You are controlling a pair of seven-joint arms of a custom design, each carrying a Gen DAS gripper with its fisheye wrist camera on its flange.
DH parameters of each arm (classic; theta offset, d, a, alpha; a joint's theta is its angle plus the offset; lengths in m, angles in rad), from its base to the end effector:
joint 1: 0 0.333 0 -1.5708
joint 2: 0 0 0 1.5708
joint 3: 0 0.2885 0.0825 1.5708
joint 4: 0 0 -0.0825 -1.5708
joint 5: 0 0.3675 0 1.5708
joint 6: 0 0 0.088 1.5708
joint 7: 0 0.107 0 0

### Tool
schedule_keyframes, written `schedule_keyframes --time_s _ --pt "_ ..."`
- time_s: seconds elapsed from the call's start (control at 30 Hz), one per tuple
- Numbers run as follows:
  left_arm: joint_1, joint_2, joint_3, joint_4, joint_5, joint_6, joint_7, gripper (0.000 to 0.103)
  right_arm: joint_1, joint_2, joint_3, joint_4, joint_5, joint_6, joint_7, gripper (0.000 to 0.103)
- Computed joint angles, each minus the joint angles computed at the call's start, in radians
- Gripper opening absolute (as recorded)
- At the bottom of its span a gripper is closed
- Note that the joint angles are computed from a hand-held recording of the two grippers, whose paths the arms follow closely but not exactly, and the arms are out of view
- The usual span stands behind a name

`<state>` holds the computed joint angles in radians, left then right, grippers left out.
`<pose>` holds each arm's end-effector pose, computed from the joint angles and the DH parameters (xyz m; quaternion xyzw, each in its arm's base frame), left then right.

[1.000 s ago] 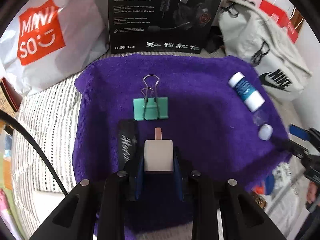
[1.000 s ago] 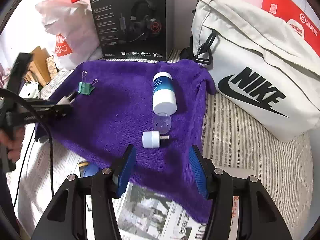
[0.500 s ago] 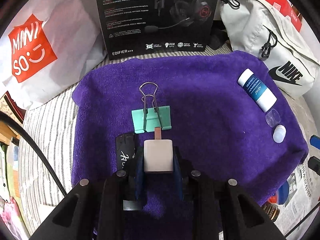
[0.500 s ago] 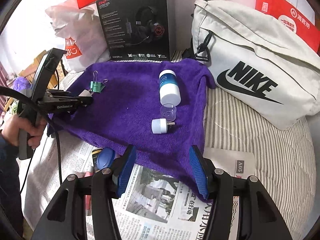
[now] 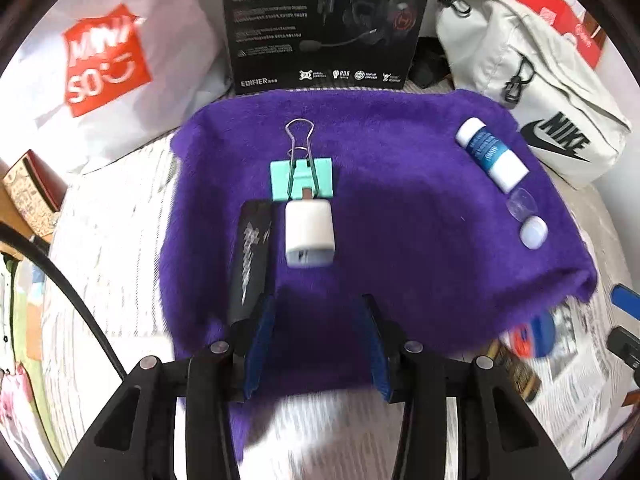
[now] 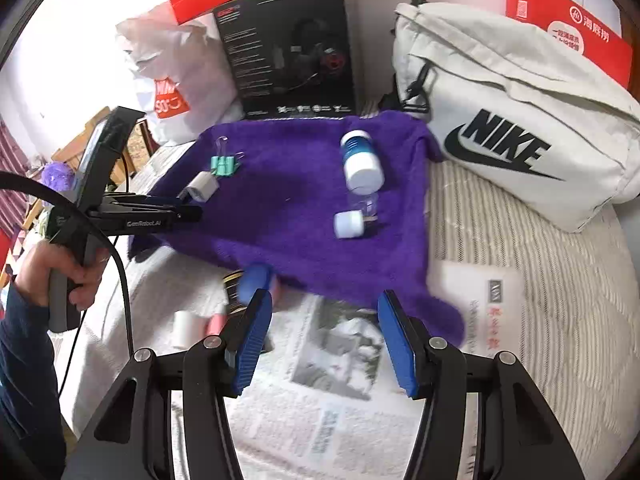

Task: Organize rigid objects
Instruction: 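Set the charger cube on the towel beside the clip and open the left tool, then grasp the white paper roll with the left tool while the right tool grasps the blue-lidded pink jar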

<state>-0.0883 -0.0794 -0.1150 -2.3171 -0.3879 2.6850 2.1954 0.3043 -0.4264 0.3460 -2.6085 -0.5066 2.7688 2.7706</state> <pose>0.5149 -0.0943 0.4042 -0.4864 0.8380 -0.2166 0.1196 0.3343 0.2818 0.4279 -0.6275 0.7028 -0.1841 0.2800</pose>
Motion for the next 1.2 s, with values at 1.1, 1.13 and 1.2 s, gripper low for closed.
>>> schedule_keyframes --time_s 1.1,1.13,1.2 --pt "-0.019 -0.243 0.145 -0.296 -0.293 -0.033 0.371 0.045 0.200 0.391 -0.119 0.312 -0.367 -0.243 0.326 0.020" --pt "-0.019 -0.248 0.146 -0.300 -0.297 -0.032 0.374 0.045 0.203 0.383 -0.123 0.303 -0.365 -0.236 0.324 0.020" --pt "-0.022 -0.259 0.150 -0.307 -0.305 -0.040 0.385 0.045 0.205 0.358 -0.126 0.280 -0.367 -0.229 0.332 0.020"
